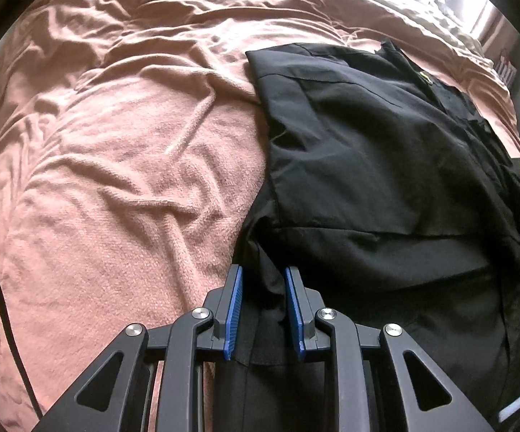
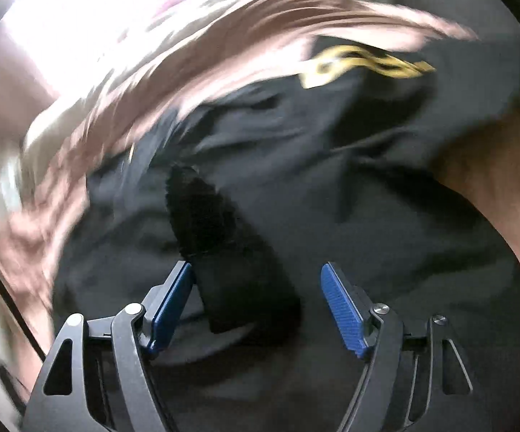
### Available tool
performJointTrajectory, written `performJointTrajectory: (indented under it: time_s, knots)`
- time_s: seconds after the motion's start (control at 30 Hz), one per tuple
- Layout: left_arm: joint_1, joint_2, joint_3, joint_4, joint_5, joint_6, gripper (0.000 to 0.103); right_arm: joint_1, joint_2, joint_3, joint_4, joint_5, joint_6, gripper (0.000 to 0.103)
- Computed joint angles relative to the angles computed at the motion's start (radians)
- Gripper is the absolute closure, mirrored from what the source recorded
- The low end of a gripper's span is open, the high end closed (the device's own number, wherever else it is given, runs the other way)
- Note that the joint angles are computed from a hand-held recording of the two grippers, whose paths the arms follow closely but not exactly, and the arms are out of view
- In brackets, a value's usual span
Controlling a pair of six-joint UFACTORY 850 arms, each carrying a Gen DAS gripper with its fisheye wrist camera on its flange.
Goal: Fold large clothes
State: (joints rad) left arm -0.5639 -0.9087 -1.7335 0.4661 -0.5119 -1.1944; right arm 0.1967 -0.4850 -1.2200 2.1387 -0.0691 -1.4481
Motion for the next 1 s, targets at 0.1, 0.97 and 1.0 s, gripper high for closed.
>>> performJointTrajectory:
  time_s: [0.1,0.97,1.0]
  knots:
    - [-0.001,-0.004,-0.007,0.013,-0.008,-0.013,0.077,-0.057,0.016,0.058,0.132,-0.126,-0.063,0.03]
    - [-0.012,-0.012,-0.037,0.061,-0.081,-0.123,0.077,-0.148,-0.097,0.02,-0.106,-0.403,0.214,0.079]
    - [-0.017,-0.001,-0.026,0.064,-0.078,-0.132,0.077,-0.154,-0.088,0.028,-0.09,-0.415,0.198,0.063]
